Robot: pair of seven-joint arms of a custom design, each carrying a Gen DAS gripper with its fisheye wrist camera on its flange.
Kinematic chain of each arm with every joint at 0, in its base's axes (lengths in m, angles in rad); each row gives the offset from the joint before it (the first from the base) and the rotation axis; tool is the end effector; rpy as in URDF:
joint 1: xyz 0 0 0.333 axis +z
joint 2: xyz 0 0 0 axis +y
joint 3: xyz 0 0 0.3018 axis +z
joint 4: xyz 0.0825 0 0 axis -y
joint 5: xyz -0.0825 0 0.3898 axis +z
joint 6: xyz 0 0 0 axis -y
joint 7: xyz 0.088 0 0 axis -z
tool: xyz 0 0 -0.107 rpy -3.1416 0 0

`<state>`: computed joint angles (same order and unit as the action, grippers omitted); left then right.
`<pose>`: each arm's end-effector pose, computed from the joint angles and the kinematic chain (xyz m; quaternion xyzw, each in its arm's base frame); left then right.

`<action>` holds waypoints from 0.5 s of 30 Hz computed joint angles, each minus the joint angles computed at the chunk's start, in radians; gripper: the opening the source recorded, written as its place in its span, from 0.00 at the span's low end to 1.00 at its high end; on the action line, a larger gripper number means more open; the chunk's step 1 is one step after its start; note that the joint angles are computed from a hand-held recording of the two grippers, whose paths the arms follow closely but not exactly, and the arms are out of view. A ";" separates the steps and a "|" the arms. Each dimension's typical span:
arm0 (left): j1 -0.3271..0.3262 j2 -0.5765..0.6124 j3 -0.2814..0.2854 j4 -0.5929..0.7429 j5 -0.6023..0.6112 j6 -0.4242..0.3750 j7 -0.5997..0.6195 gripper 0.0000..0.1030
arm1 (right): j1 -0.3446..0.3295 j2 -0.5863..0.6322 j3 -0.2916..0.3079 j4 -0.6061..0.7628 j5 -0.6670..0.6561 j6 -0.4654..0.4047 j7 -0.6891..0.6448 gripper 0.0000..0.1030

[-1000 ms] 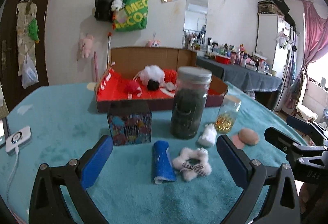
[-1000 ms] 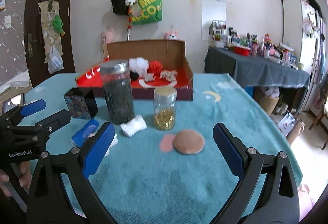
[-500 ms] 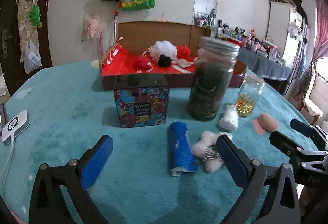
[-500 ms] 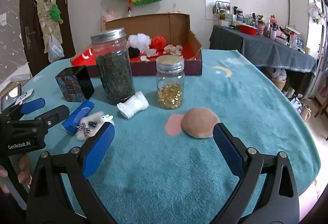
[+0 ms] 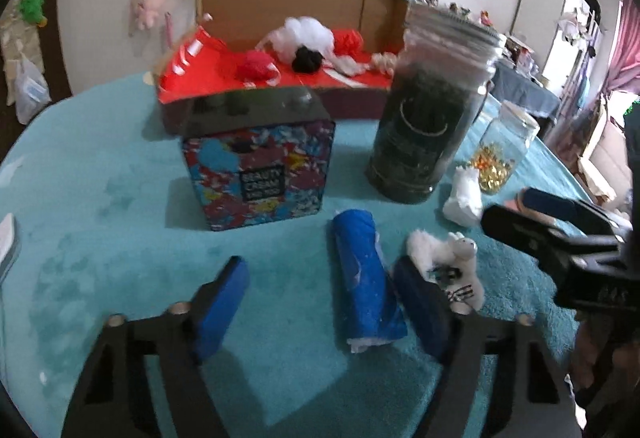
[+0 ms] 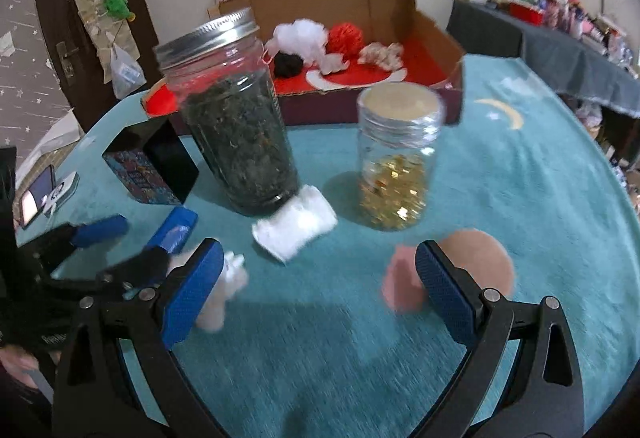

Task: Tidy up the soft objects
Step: 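Grasp the blue rolled cloth with the left tool while the right tool grasps the white fluffy item, then carry the blue rolled cloth and white fluffy item toward the box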

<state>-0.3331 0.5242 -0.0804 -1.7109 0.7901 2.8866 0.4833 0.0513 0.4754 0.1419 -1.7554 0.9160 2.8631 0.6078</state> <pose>0.6319 -0.3141 0.3350 -0.6582 0.6616 -0.2943 0.2058 0.6879 0.0786 0.3384 -0.7440 0.5460 -0.1426 0.3577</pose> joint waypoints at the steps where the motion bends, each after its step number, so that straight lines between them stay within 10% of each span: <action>1: 0.002 0.005 -0.003 0.005 -0.001 0.005 0.006 0.66 | 0.015 0.011 -0.019 0.019 -0.032 -0.024 0.034 0.94; 8: 0.104 0.022 -0.117 -0.008 -0.148 0.086 0.225 0.25 | 0.047 0.067 -0.057 0.101 -0.189 -0.107 0.155 0.29; 15: 0.096 0.011 -0.121 0.007 -0.196 0.114 0.308 0.23 | -0.042 -0.024 0.036 0.001 -0.014 -0.121 -0.104 0.20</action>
